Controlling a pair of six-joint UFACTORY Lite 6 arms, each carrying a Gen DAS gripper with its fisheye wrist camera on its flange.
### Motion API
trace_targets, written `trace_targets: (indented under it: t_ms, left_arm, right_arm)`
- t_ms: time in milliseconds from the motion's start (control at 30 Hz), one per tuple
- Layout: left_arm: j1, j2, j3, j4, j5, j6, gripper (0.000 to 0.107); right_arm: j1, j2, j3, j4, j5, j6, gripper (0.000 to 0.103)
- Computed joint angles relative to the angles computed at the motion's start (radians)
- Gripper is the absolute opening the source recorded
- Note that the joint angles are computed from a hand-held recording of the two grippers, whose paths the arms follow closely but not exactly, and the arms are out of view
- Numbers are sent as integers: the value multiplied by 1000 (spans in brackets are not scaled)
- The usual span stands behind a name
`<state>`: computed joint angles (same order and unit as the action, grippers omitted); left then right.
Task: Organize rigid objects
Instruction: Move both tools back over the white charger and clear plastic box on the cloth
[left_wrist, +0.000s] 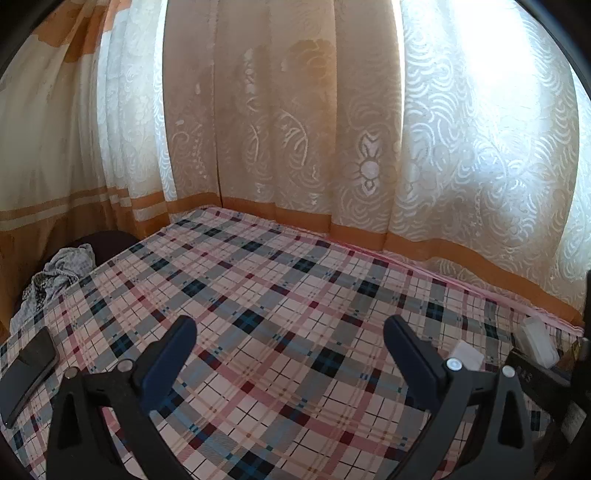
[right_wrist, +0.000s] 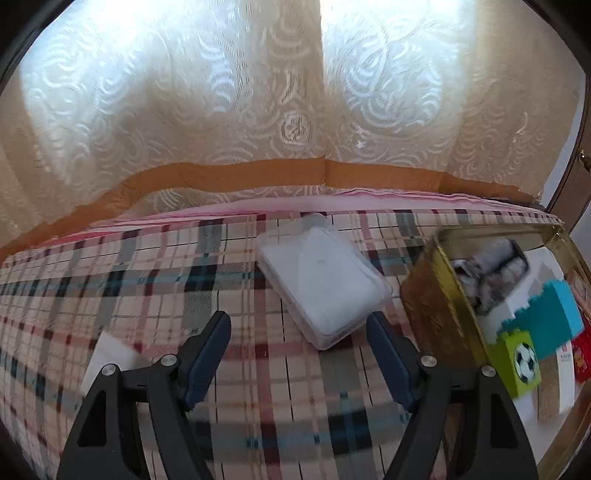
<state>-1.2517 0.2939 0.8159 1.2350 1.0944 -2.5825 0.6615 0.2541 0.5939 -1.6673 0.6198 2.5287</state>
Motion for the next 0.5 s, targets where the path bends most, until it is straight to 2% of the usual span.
trace_targets:
  t_ms: [33, 100, 167, 200, 233, 333, 433, 500]
  left_arm:
    - [3, -2, -2, 2, -5, -1, 103]
    - [8, -3, -3, 5, -9, -1, 103]
    - [12, -2, 0, 5, -11, 9, 103]
    - [13, -1, 0, 5, -12, 11, 103]
    - [15, 0, 0, 6, -14, 13, 103]
    - [17, -3, -6, 4, -21, 11, 103]
    - [19, -7, -15, 4, -26, 3, 103]
    - [25, -9, -19, 4, -37, 1, 103]
  right_arm:
    - [-36, 19, 19, -17, -40, -5, 77]
    - [-55, 18, 23, -47, -51, 12, 77]
    - [-61, 12, 18, -82, -58, 22, 70]
    - [-66, 3, 9, -109, -59, 28, 54]
    - [-67, -15, -9, -160, -64, 48, 31]
    - [-74, -52, -54, -322, -98, 113, 4]
    - [-92, -181, -186, -636, -156, 387, 4]
    - [-100, -249, -272, -804, -139, 549, 4]
